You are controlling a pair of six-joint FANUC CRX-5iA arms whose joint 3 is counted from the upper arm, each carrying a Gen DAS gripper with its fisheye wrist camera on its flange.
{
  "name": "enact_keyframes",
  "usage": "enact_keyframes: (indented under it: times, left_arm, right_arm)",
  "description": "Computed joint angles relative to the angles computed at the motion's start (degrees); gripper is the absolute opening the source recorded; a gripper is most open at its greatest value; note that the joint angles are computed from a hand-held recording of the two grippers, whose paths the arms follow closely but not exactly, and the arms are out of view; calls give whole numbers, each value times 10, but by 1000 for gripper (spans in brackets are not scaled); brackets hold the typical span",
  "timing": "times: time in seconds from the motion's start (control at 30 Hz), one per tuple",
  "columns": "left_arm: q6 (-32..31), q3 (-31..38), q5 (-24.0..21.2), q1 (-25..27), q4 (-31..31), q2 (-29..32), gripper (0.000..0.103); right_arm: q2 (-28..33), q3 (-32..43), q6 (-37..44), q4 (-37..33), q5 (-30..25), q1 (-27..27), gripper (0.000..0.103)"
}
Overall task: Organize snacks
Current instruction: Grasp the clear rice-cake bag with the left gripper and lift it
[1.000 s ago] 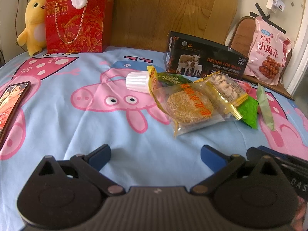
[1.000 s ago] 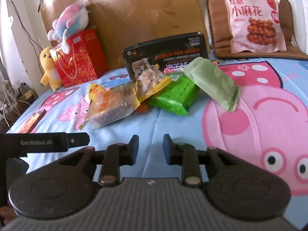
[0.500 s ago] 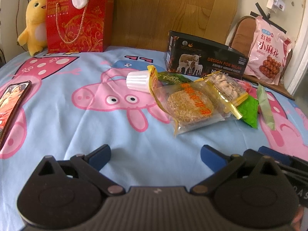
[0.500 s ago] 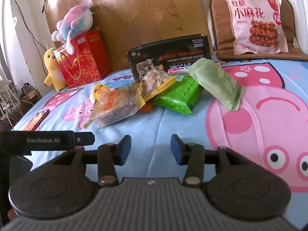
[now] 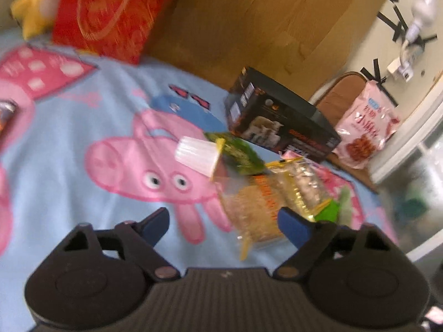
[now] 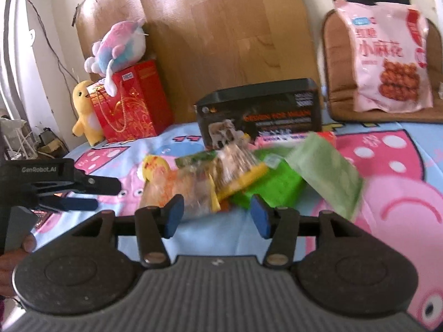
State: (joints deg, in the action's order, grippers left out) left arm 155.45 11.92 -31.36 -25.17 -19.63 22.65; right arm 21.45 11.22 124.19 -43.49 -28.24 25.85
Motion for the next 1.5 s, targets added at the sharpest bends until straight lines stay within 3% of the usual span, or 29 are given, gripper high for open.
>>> enact_keyframes:
  times: [0.17,0.2,0.27,0.3,0.37,0.47,0.5,0.53,0.63,0.73,0.87,0.9,0.93,0.97,1.07,1.13,1.33,1.5]
  left_arm:
    - [-96,13,16,26,106,38,63]
    - [-110,6,28,29,115,37,61]
    - [-171,3,37,31,160,45,48]
    - [-211,-14,55,34,200,43,46]
    - [-224,-24,54,28,204,33,46]
    - [-287,-85,101,24,246,-3,49]
    - [-296,-99,112,23,254,-11,55]
    - [-287,-107,114,22,245,-19,63]
    - [-188,-77,75,14,133,-28,71]
    - [-187,-70,70,18,134,-27,71]
    - [-229,-29,35,17,149,5,69]
    - [-248,-25,30,19,166,13,61]
    - [-284,-27,31,23,201,21,48]
    - [-324,-40,44,27,242,24,49]
    - [-355,-58,70,24,262,18,45]
    - [-374,-74,80,25,289,9,42]
    - [-337,-40,81,22,217,-13,42]
    - [-339,95,45,33,175,46,42]
  right_arm:
    - [45,64,-30,17,-52,1,54]
    - [54,77,-42,25,-68,1,50]
    - [74,106,-65,31,-118,-1,38]
    - [80,116,-65,19,-146,-7,37]
    - [69,107,-40,-13,-174,-15,38]
    - [16,42,94,-70,-168,-24,43]
    - [2,24,132,-82,-165,-25,44]
    - [-10,9,163,-85,-165,-25,51]
    - [-41,-38,218,-50,-112,-3,74]
    - [-44,-52,205,7,-77,20,76]
    - [-20,-29,141,60,-96,30,77]
    - [-15,-23,135,60,-105,30,77]
    - [-10,-18,128,61,-109,31,77]
    - [-7,-15,124,58,-109,31,76]
    - [-4,-17,126,45,-94,33,72]
    - [-5,-20,119,52,-81,38,61]
    - [-15,8,186,-27,-100,11,58]
    - [16,79,214,-54,-81,-5,58]
